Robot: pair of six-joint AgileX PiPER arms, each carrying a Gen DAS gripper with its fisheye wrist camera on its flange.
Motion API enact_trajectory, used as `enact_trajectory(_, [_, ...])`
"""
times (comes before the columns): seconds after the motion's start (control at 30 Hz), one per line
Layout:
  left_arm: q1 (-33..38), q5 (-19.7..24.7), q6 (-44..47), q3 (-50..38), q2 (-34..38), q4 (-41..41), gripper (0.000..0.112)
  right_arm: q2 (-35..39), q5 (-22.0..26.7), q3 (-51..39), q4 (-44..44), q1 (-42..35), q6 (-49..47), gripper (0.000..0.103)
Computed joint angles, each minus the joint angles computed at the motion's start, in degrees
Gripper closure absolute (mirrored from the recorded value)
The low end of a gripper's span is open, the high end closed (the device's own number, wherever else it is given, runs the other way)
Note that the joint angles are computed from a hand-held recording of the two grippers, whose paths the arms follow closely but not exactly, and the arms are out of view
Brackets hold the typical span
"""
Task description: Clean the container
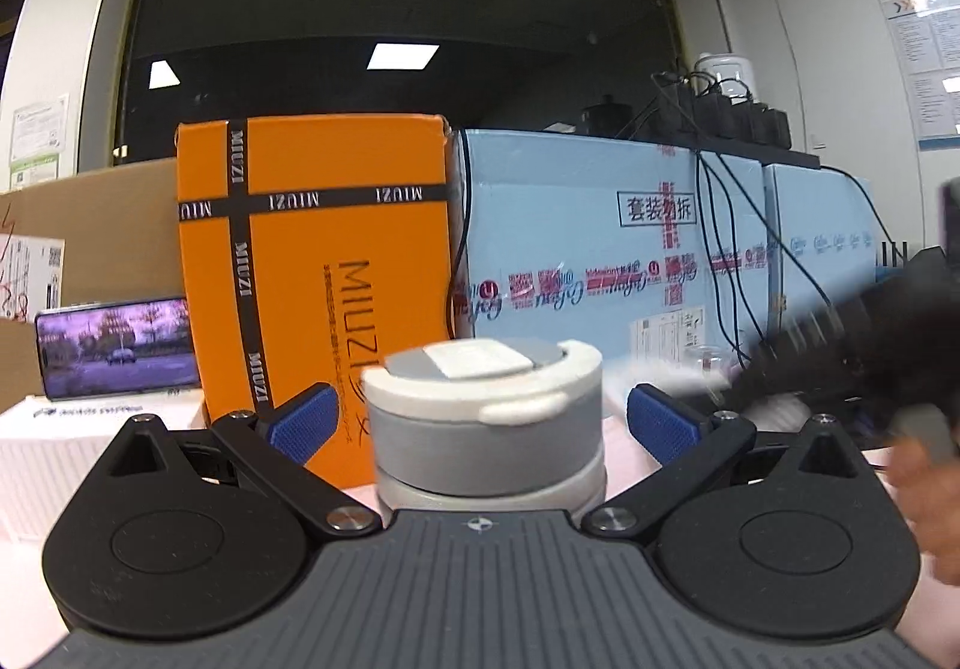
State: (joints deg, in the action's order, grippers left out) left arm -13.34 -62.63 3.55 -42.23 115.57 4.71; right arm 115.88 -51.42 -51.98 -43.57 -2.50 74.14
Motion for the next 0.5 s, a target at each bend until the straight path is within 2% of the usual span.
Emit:
enact_trajectory(0.03, [-0.6,0.0,1.3,-0.6,0.7,-1.3,0.009,2.9,-3.8,-1.9,-1.3,-0.9,4.9,0.093])
enact_trajectory(0.1, [-1.5,-0.1,3.0,-1.5,1.8,-3.2,0.009,6.9,-8.0,-3.9,-2.5,-1.6,10.0,0.093])
enact_trajectory(0.23, [-1.4,0.8,4.8,-2.6,3.1,-2.6,0.030,9.8,-8.6,-4.5,-4.5,-3.0,11.3,0.093])
enact_trajectory(0.3, [0.3,-0.7,4.4,-2.2,3.6,1.1,0.029,10.6,-8.8,-5.1,-5.3,-3.7,12.8,0.093])
enact_trajectory(0.4, [3.8,1.7,0.6,-2.6,2.3,9.2,0.030,11.3,-9.6,-5.8,-6.3,-3.8,13.2,0.093])
enact_trajectory(0.5, [8.9,3.5,-5.0,-5.1,2.4,22.2,0.030,11.6,-10.4,-6.4,-7.4,-3.5,12.7,0.093])
